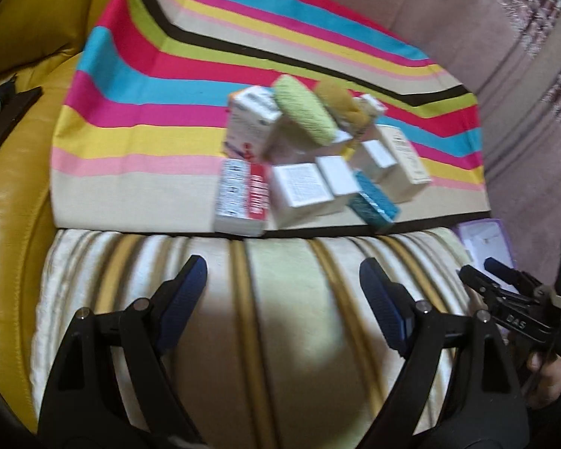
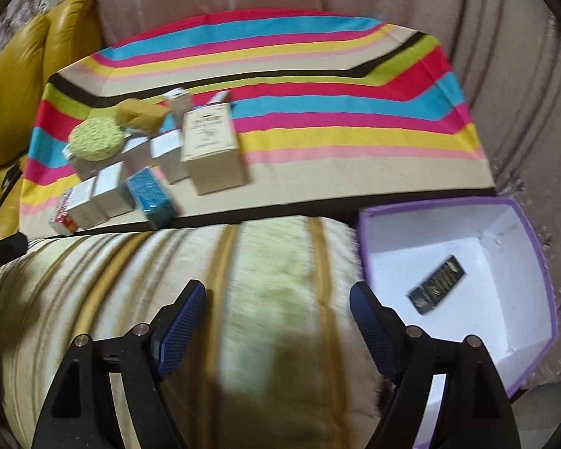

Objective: Organize objects
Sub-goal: 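Grasp the red-and-white QR-code box with the left tool while the right tool grasps the blue box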

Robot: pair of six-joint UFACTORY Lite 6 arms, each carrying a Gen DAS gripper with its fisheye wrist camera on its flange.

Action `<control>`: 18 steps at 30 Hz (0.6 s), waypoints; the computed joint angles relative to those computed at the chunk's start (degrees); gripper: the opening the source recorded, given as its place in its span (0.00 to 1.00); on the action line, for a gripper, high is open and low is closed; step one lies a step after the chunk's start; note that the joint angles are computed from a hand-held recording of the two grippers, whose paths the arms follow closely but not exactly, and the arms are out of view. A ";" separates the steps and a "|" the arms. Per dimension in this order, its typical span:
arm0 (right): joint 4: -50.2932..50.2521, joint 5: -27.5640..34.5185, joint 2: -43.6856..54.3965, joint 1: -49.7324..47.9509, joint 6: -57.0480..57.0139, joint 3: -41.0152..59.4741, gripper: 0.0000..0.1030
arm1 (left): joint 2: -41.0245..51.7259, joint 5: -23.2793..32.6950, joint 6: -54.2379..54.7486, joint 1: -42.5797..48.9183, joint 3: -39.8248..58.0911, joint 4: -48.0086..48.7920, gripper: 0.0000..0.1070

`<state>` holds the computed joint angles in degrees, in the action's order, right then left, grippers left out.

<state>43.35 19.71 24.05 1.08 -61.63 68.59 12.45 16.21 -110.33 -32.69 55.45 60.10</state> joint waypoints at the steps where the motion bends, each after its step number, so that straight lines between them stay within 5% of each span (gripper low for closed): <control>1: -0.86 0.14 0.60 1.33 1.04 0.76 0.78 | 0.60 -0.15 2.66 0.90 0.34 -1.97 0.80; 11: -16.46 0.62 8.90 12.86 17.55 11.00 0.78 | 14.84 3.86 40.03 8.29 14.56 -33.54 0.69; 18: -27.16 1.11 14.77 17.63 27.27 18.29 0.78 | 20.25 5.32 46.92 9.74 20.42 -37.91 0.62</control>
